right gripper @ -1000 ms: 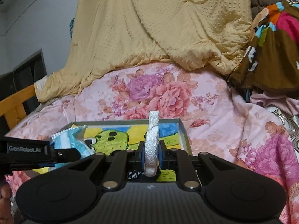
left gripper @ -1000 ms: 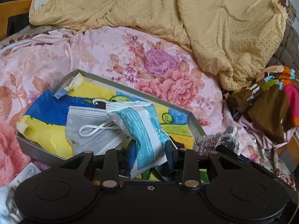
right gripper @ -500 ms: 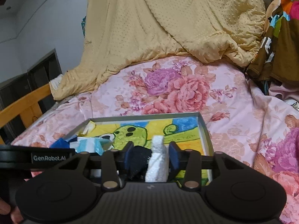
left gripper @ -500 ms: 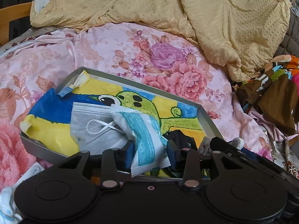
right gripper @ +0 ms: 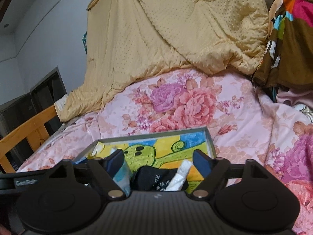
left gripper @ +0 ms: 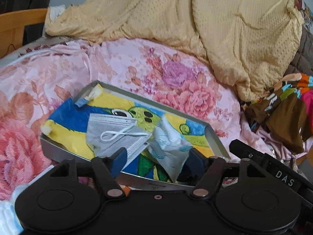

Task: Organize soft objects
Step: 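Open the left gripper over the tray while the right gripper releases the foam patch, then move both open grippers back toward the remaining pile of soft items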

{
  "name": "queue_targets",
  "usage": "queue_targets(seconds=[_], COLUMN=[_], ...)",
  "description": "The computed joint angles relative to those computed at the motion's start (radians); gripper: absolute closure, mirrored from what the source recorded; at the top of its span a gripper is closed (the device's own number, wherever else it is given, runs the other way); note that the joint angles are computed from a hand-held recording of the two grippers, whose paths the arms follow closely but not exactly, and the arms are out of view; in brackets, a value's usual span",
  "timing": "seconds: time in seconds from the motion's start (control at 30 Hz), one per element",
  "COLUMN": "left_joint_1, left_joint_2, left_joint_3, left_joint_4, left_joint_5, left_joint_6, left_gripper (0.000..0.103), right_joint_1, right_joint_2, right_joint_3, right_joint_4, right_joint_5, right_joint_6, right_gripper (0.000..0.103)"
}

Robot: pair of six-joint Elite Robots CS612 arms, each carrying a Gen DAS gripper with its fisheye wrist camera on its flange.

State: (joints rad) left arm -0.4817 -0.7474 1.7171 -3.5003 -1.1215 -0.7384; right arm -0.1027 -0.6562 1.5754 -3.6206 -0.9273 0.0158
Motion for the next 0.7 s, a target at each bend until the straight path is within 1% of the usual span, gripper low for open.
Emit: queue_targets(seconds=[0.07, 0.2, 0.23, 0.3, 0.37, 0.43, 0.57, 0.7], left_joint_1=[-0.008, -0.028, -0.034, -0.047, -0.061, -0.075, -0.107, -0.139], left_joint_2=[-0.009, -0.034, -0.042, -0.057, -0.072, -0.086, -0.109, -0.129], left_joint_3=[0.016, 0.053, 0.065, 0.088, 0.110, 0.133, 0.177, 0.221], left_joint_4=[-0.018, -0.049, -0.060, -0.079, -0.097, -0.111, -0.143, -0.172], left_joint_5=[0.029, 0.100, 0.118, 0.153, 0.185, 0.210, 0.263, 0.305], left_joint_6=[0.003, 0.015, 0.021, 0.031, 0.041, 0.047, 0.073, 0.071], left_gripper=[0.022, 0.013, 0.009, 0.005, 0.004, 0.001, 0.001, 0.001], right_joint_1=[-0.004, -0.014, -0.018, -0.026, -0.032, -0.039, -0.049, -0.055], right_joint_2=[-0.005, -0.018, -0.022, -0.029, -0.037, -0.046, -0.067, -0.087], right_joint_3=[0.008, 0.036, 0.046, 0.065, 0.085, 0.106, 0.147, 0.186], right_joint_4=[-0.025, -0.095, -0.119, -0.172, -0.219, -0.260, -0.322, -0.371], right_joint_5=[0.005, 0.021, 0.025, 0.032, 0.036, 0.039, 0.038, 0.041], right_joint_6=[0.011, 0.032, 0.037, 0.049, 0.055, 0.059, 0.042, 0.036], right_gripper=[0.015, 0.004, 0.002, 0.000, 0.000, 0.000, 0.000, 0.000])
